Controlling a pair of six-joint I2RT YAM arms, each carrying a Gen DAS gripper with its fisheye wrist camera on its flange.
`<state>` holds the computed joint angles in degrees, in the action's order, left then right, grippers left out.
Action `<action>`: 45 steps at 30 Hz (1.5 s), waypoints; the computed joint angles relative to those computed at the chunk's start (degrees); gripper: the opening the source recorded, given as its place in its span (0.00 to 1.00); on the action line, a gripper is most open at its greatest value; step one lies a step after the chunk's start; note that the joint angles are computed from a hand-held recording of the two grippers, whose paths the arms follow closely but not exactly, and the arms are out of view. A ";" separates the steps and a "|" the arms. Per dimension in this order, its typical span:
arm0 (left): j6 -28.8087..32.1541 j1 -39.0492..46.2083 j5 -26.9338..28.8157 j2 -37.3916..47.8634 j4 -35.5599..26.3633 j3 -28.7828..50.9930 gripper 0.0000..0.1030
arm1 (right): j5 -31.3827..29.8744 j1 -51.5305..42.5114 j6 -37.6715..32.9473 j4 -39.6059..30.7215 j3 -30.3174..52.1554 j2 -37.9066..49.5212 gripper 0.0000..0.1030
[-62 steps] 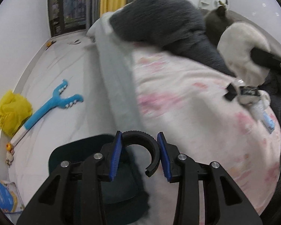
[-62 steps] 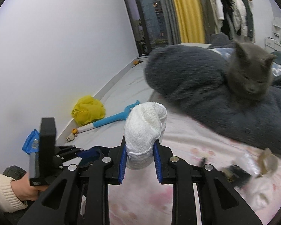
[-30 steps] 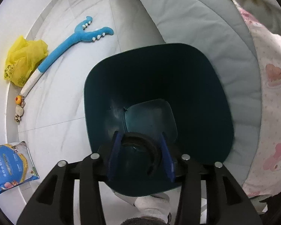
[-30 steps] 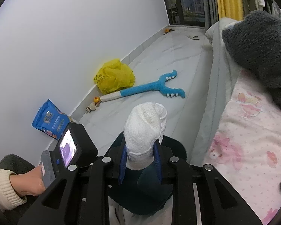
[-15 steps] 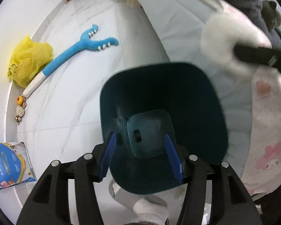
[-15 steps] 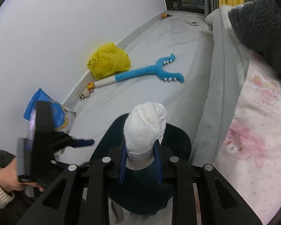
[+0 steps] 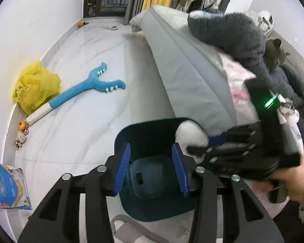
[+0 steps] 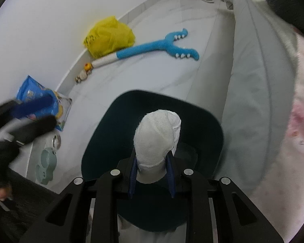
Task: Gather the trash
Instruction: 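Open both grippers above the teal bin to drop the tissue and piece, then move both grippers back over the bed toward the remaining trash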
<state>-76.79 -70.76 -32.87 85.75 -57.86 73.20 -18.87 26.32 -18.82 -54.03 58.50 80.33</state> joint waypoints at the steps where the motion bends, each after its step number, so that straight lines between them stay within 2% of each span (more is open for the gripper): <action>1: 0.03 -0.08 -0.52 -0.35 -0.16 0.30 0.42 | 0.81 0.92 0.28 0.33 -0.47 0.40 0.25; 6: 0.96 -0.36 -3.01 -1.60 -0.58 2.01 0.42 | 4.18 4.13 0.67 0.72 -1.83 1.52 0.26; 9: 1.36 -0.77 -4.74 -2.04 -1.37 3.32 0.42 | 6.41 5.47 0.80 0.58 -2.55 1.52 0.34; 11: 1.29 -1.01 -5.95 -2.06 -1.84 4.44 0.42 | 7.45 5.73 0.60 0.45 -2.95 0.88 0.48; 12: 1.36 -1.03 -6.37 -2.14 -1.90 4.72 0.42 | 7.31 5.58 0.41 0.26 -2.99 0.45 0.50; 19: 1.92 -1.48 -9.51 -1.19 -3.57 8.83 0.42 | 5.14 3.62 -1.30 -2.08 -2.02 -2.47 0.52; 29: 5.35 -0.79 -11.34 4.28 -4.56 16.98 0.42 | -2.98 -3.10 -7.47 -8.74 1.43 -8.88 0.58; 36: 7.65 0.16 -11.24 8.74 -5.57 22.62 0.42 | -9.37 -11.66 -14.53 -14.63 5.70 -11.10 0.60; 45: 12.25 0.68 -10.77 15.78 -5.15 31.08 0.51 | -16.06 -25.76 -26.07 -20.03 10.44 -11.85 0.65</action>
